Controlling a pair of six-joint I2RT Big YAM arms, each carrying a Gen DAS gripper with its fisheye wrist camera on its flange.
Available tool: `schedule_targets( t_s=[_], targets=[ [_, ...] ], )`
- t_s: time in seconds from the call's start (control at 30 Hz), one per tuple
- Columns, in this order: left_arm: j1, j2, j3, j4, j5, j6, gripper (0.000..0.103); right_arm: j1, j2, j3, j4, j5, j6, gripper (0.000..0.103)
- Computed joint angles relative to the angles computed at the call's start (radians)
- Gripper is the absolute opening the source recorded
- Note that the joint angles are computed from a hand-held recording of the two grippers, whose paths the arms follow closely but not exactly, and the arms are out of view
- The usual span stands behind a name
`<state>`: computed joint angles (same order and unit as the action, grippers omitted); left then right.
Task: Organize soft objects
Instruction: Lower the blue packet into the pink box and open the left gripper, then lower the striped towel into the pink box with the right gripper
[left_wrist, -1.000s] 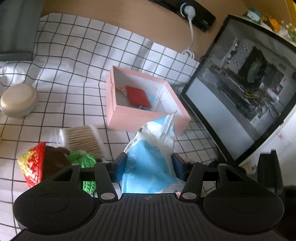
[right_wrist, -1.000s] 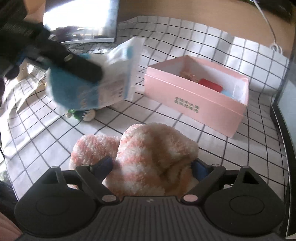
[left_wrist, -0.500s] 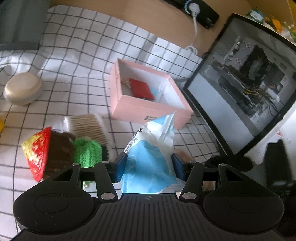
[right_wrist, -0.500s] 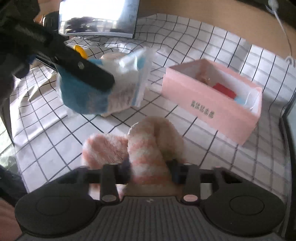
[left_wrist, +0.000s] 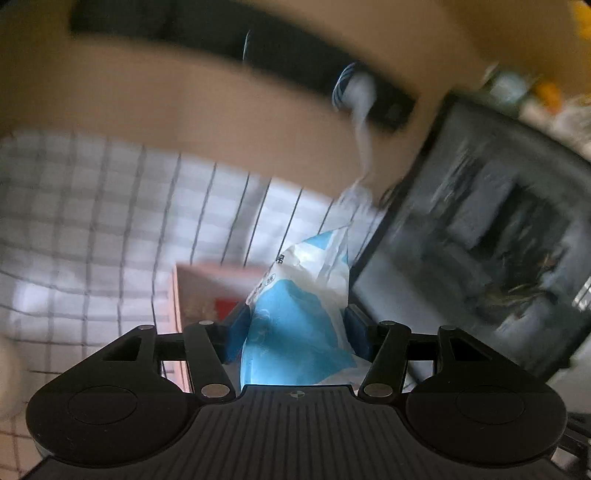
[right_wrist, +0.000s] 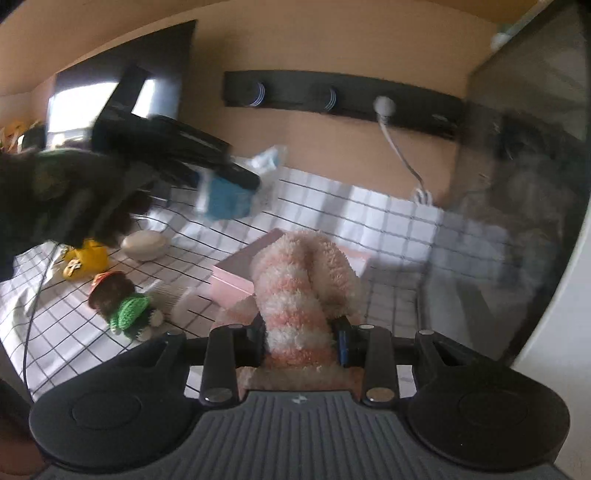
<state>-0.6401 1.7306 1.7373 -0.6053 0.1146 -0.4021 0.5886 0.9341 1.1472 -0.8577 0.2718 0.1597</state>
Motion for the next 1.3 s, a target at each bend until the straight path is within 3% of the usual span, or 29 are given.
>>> schedule_targets(
  t_s=[0.1,0.17,0.23,0.33,0.43,0.63,0.73,0.83,0.9,1.03,1.13,1.3],
  targets=[
    [-0.007,0.088,0.053,-0.03,-0.051,0.0,0.06,0.011,0.011,-0.006,-0.033,0.052,0.053,0.033],
    [-0.016,0.097,0.036,-0.014,-0.107,0.019,0.06,0.013,0.011,-0.014,-0.051,0.081,0.081,0.033],
    [-0.023,0.065,-0.03,0.07,-0.151,-0.011,0.06,0.005,0.017,-0.012,-0.071,0.089,0.118,0.033],
    [-0.014,-0.01,-0.143,0.186,-0.14,-0.09,0.059,-0.03,0.041,0.014,-0.08,0.071,0.149,0.033],
    [-0.012,-0.101,-0.254,0.238,-0.109,-0.131,0.059,-0.078,0.088,0.065,-0.015,0.043,0.122,0.033],
    [-0.017,-0.25,-0.433,0.25,-0.012,-0.2,0.059,-0.153,0.303,0.235,0.173,0.038,0.088,0.034],
    [-0.018,-0.322,-0.511,0.243,-0.001,-0.231,0.059,-0.144,0.478,0.335,0.184,0.112,0.06,0.034],
    [-0.009,-0.384,-0.567,0.216,-0.009,-0.225,0.059,-0.125,0.676,0.478,-0.001,0.178,0.096,0.034],
    [0.002,-0.422,-0.594,0.181,-0.045,-0.22,0.059,-0.128,0.769,0.546,-0.125,0.092,0.181,0.033],
    [0.041,-0.485,-0.629,0.093,-0.097,-0.28,0.059,-0.133,0.817,0.549,-0.122,-0.06,0.257,0.033],
    [0.066,-0.514,-0.651,0.065,-0.111,-0.309,0.059,-0.143,0.828,0.55,-0.121,-0.084,0.287,0.037],
    [0.09,-0.53,-0.665,0.061,-0.101,-0.321,0.057,-0.16,0.723,0.459,-0.07,-0.124,0.272,0.063]
  ],
)
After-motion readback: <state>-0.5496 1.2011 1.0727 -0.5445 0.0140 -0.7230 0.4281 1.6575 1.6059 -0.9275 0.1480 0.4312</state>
